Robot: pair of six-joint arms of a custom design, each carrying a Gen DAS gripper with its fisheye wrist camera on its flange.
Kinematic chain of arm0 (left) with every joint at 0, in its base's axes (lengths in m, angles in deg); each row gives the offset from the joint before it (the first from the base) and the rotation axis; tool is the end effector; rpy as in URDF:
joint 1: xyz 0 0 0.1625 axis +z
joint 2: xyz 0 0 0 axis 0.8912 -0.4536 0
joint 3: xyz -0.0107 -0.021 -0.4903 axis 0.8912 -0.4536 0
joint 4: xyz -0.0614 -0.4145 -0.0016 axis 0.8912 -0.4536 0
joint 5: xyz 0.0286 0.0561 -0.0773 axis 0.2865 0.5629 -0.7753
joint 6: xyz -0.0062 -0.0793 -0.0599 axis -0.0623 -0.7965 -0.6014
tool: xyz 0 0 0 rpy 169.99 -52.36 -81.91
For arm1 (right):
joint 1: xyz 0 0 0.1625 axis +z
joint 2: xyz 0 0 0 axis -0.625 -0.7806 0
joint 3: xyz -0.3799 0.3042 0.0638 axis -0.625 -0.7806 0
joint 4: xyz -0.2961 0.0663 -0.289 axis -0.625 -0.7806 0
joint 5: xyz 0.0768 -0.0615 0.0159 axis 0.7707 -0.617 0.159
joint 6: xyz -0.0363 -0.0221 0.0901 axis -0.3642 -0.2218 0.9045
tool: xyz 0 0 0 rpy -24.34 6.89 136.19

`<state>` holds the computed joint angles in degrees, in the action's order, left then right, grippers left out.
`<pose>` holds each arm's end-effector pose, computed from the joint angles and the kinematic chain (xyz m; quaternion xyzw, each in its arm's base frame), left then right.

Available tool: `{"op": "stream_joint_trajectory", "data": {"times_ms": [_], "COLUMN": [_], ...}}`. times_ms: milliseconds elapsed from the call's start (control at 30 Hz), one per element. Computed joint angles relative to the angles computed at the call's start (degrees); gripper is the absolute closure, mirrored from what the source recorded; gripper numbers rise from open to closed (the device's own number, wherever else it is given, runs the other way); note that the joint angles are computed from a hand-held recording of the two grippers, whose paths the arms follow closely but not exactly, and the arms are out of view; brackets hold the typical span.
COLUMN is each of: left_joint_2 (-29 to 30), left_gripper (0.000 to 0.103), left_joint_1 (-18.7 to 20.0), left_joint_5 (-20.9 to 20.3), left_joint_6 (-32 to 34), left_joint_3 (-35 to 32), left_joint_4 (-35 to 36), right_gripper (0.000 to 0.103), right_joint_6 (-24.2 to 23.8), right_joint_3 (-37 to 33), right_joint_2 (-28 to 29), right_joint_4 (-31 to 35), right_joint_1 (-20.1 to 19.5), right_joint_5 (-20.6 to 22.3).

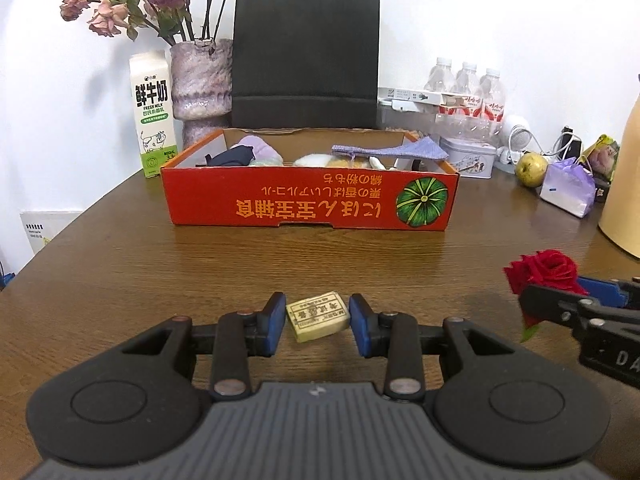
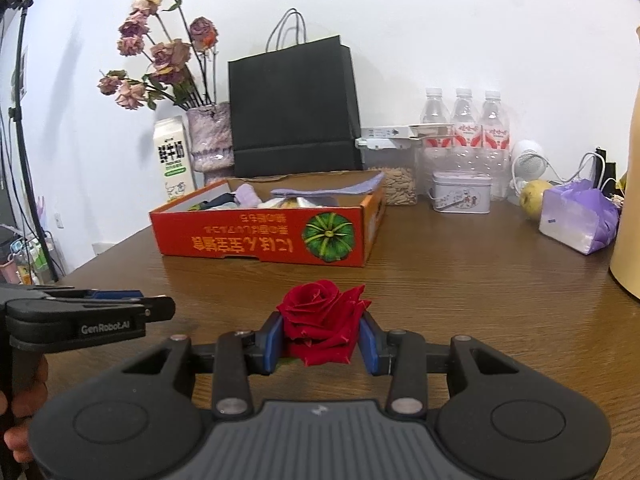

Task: Organize objects
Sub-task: 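Carry the tile with the left gripper and rose with the right into the box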

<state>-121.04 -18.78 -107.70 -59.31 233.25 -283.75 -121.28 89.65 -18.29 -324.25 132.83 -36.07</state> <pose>-0.1147 -0.4110 0.0928 0.2348 0.8120 -0.4393 0.3041 0.1395 -0.3776 0.0715 0.2419 -0.8108 0.4778 0.2360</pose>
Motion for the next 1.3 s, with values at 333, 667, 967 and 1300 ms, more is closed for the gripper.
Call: {"op": "stream_joint_trajectory", "data": {"times_ms": [333,667,967,1300], "left_joint_2": [-2.65,-8.06,-12.38,-15.13], "left_gripper": [0.067,0.067,0.067,0.067], "left_joint_1": [-1.07,0.44,2.31,4.81], "left_joint_5": [-0.56,-0.52,-2.30,-4.61], "left_joint_6": [0.38,4.08,7.63,9.37], "left_joint_3": [4.02,4.97,3.94,1.24], "left_joint_4": [-3.05,-3.72,-1.68,1.90], "right_gripper": [0.065,0.065,0.065,0.065], "right_joint_6": [2.00,3.29,3.71,4.18], "right_joint_3": [-1.80,-6.00,-9.94,-13.39], "right_joint_2": [2.47,3.02,2.31,0.99], "right_joint_4": [-0.79,4.22,9.00,13.16], "right_joint_1": [4.92,9.69,12.88,14.30], "right_joint_5": [-2.52,-5.40,-7.43,-8.47]}}
